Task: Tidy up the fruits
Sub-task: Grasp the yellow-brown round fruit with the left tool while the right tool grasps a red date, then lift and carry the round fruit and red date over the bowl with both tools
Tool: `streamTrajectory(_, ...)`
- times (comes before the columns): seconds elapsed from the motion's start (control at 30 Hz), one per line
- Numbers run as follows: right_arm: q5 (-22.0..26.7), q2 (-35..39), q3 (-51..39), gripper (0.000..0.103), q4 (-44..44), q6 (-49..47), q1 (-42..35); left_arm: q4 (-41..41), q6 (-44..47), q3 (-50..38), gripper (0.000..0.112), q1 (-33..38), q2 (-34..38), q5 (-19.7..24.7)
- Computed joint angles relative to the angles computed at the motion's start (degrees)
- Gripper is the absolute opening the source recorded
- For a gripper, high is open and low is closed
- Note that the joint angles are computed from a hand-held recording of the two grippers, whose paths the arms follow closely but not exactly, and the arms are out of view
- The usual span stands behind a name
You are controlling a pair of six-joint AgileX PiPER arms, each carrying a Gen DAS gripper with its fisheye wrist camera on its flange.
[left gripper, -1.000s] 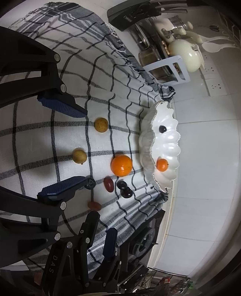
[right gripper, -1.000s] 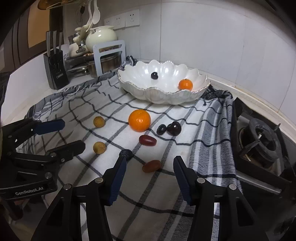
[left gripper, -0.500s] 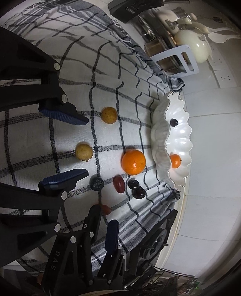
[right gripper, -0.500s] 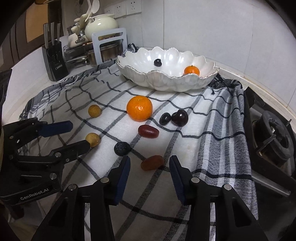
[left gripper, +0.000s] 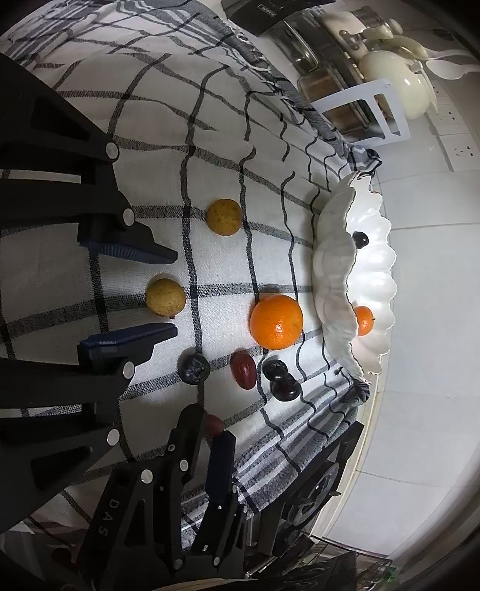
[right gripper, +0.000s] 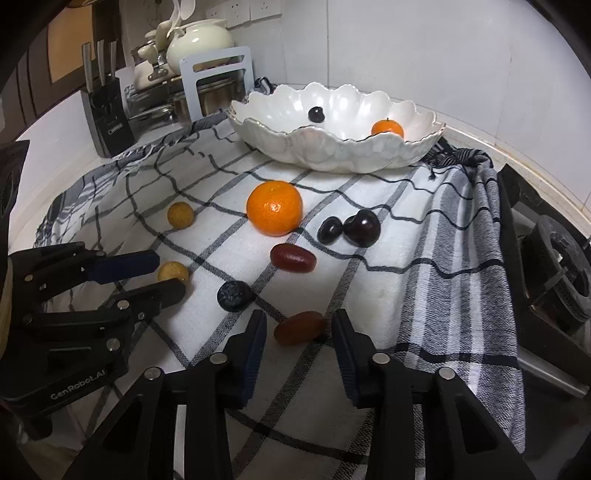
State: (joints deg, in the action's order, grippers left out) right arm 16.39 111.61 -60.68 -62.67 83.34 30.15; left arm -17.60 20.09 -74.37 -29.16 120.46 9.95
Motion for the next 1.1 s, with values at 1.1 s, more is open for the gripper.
streamTrajectory(1.1, 7.4, -6.9, 1.9, 0.028, -6.9, 9.8, 4.9, -23.8, 23.1, 5.5, 0.023, 1.3, -8.1, -2.5)
